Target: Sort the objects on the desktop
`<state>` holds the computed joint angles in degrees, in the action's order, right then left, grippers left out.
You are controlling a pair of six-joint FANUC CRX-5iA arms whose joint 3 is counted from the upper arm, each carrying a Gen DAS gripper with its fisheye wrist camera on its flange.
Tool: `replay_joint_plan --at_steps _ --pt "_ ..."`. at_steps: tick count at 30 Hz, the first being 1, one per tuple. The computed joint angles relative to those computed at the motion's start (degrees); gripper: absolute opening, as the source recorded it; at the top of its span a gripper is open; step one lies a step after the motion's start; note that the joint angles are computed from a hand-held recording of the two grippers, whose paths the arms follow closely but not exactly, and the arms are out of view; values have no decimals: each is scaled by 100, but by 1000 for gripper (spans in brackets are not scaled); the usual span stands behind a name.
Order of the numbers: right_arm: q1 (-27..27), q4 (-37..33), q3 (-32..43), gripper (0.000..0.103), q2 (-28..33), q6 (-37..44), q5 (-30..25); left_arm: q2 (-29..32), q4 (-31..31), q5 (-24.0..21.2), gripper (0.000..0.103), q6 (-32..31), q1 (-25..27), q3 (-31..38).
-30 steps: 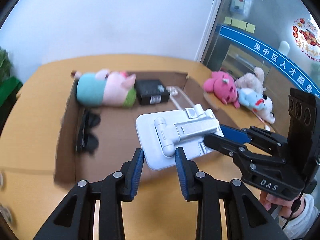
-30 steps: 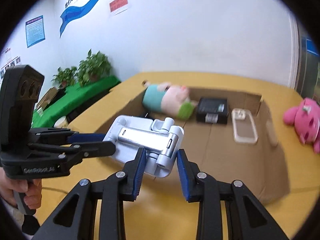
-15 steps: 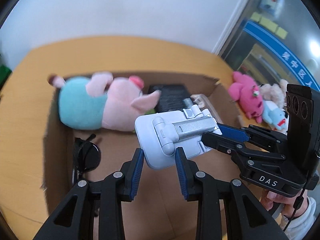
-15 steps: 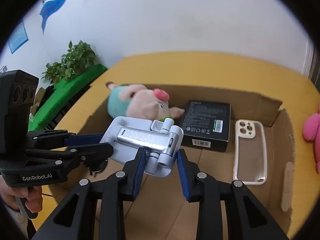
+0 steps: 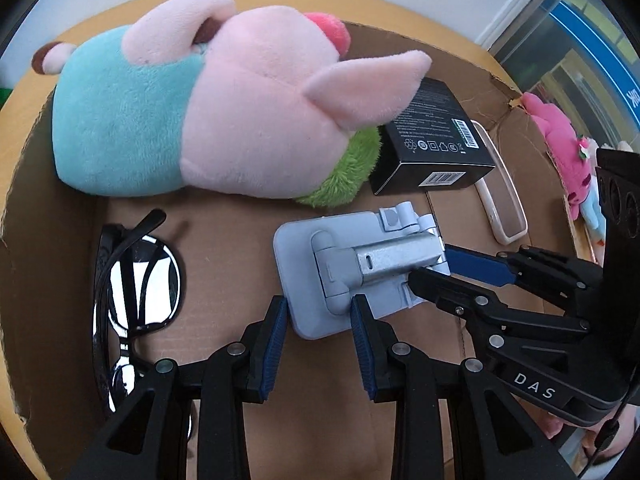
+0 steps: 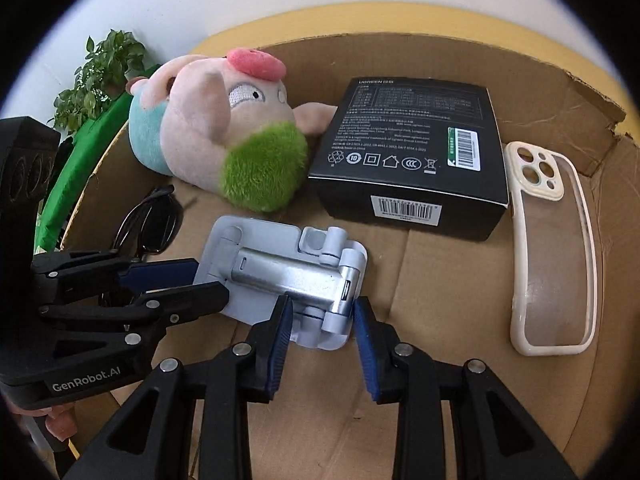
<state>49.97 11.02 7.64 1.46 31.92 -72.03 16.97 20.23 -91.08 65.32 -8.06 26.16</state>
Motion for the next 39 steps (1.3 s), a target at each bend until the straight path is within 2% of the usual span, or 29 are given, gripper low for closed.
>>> replay_joint_plan --at_steps 1,3,4,5,6,8,10,11,12,13,15,17,18,21,26,27,28,31,39 --pt "-26 -65 20 31 -2 -24 0 -19 -39 -44 30 22 3 22" --pt "61 94 -10 33 -100 -240 -19 -266 -147 149 31 -91 20 -93" --pt "192 354 -75 38 -182 -419 -54 -502 -138 339 31 -245 86 -234" --pt "476 872 -199 52 -332 -738 -160 -709 -43 485 32 -381 187 -389" --pt "654 1237 -307 60 -438 -925 -222 -960 113 632 35 -532 339 -582" --pt "1393 2372 -721 79 -819 -1626 -498 -1618 528 1037 52 -901 752 -1104" --pt "2020 3215 -1160 83 -1138 -2246 -738 -2486 802 1720 85 -1325 1239 -1802" --pt "2393 3572 -1395 84 -1289 -2591 -901 -2952 862 2156 91 -1528 1488 -2185" --pt "2762 3802 -1663 85 -1471 -2940 -1054 -3393 994 2538 103 -1769 1740 -2589" --pt "3046 3926 -1871 85 -1585 -3253 -1171 -3850 1306 2842 103 -2131 2067 -3071" --pt "3520 4050 -2242 85 -1692 -3858 -1516 -4291 1730 3025 103 -2555 2429 -3638" --pt "3743 4035 -2509 85 -1643 -4372 -1906 -4499 1938 2984 103 -2738 2498 -4070" --pt "3670 3998 -2561 85 -1629 -4463 -1916 -4568 1967 3003 103 -2724 2463 -4261" --pt "3670 4291 -2878 85 -1507 -4871 -2010 -4859 2295 3611 103 -2760 2104 -5123" --pt "3686 4820 -3172 89 -1299 -4949 -2094 -5042 1444 4671 103 -1865 1334 -5627" --pt "3731 4856 -3196 90 -1289 -4972 -2142 -5150 1159 5049 103 -1741 1149 -5718" --pt "3732 4905 -3228 93 -1285 -4989 -2155 -5266 1175 5361 103 -1777 1046 -5888" --pt "3725 4974 -3316 103 -1292 -5086 -2196 -5297 1586 5565 103 -2106 973 -6116" --pt "3736 4975 -3336 103 -1291 -5122 -2201 -5302 1563 5543 103 -2078 983 -6100"
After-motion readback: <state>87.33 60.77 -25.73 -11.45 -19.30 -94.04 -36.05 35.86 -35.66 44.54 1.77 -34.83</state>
